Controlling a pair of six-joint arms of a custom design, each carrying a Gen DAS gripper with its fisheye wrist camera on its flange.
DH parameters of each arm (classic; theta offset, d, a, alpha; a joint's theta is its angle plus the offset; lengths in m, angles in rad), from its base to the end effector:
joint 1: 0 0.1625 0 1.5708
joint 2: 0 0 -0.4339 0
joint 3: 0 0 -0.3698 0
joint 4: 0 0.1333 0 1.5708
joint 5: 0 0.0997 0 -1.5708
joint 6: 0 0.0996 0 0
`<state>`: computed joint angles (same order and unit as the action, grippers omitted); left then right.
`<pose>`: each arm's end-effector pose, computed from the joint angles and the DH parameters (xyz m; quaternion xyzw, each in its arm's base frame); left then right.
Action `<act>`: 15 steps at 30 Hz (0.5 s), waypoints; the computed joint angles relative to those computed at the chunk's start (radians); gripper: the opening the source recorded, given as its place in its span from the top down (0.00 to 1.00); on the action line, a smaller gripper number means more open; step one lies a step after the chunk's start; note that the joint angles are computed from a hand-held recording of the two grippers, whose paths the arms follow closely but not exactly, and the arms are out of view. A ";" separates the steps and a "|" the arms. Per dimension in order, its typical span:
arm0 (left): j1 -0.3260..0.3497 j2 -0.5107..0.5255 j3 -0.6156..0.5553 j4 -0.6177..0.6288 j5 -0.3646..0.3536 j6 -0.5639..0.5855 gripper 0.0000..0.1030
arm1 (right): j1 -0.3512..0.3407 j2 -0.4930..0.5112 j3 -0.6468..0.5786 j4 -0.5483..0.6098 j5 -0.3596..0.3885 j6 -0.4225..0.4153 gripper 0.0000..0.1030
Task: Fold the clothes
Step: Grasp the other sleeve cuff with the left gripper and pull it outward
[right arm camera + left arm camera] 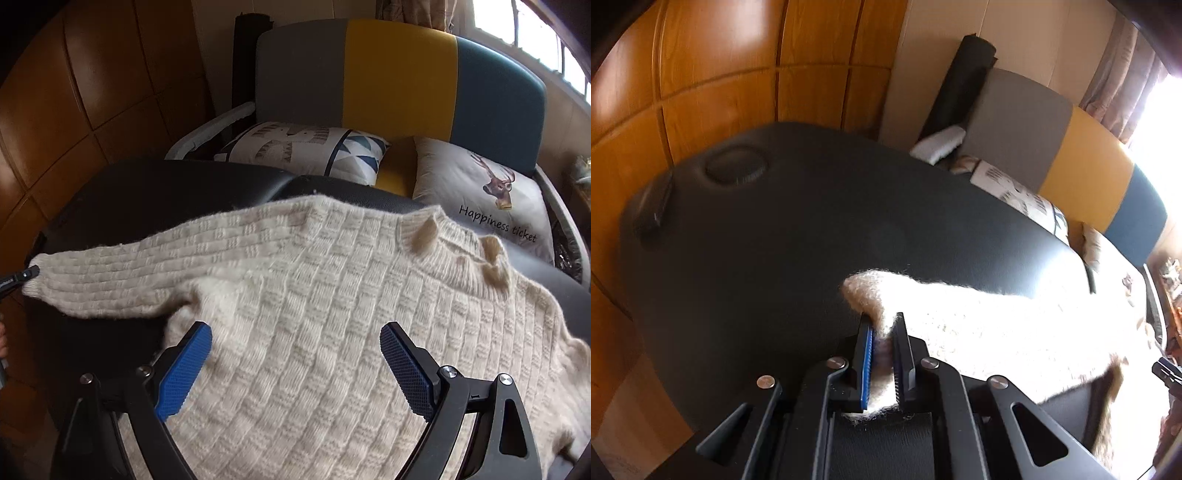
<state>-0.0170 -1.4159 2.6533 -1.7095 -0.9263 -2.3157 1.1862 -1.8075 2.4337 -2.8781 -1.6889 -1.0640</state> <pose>-0.1656 -0.1904 0.1168 -0.1334 0.8148 -0.4349 0.3593 -0.0140 -0.3586 0.3535 0.2949 -0.8937 0.2129 0.2626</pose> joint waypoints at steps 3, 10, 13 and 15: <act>0.132 0.000 -0.048 0.035 0.090 0.078 0.92 | 0.049 0.101 -0.031 -0.079 -0.054 0.015 0.09; 0.478 0.109 -0.163 0.021 0.216 0.309 0.92 | 0.114 0.371 -0.093 -0.327 -0.217 -0.013 0.10; 0.557 0.143 -0.150 -0.063 0.218 0.356 0.92 | 0.072 0.405 -0.119 -0.313 -0.193 0.038 0.02; 0.566 0.158 -0.164 -0.035 0.238 0.344 0.91 | 0.044 0.398 -0.118 -0.308 -0.145 0.056 0.00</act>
<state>0.5489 -1.2575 2.4890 -1.7448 -0.6882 -1.9718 1.2299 -1.4093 2.3153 -3.1861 -1.8341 -1.0078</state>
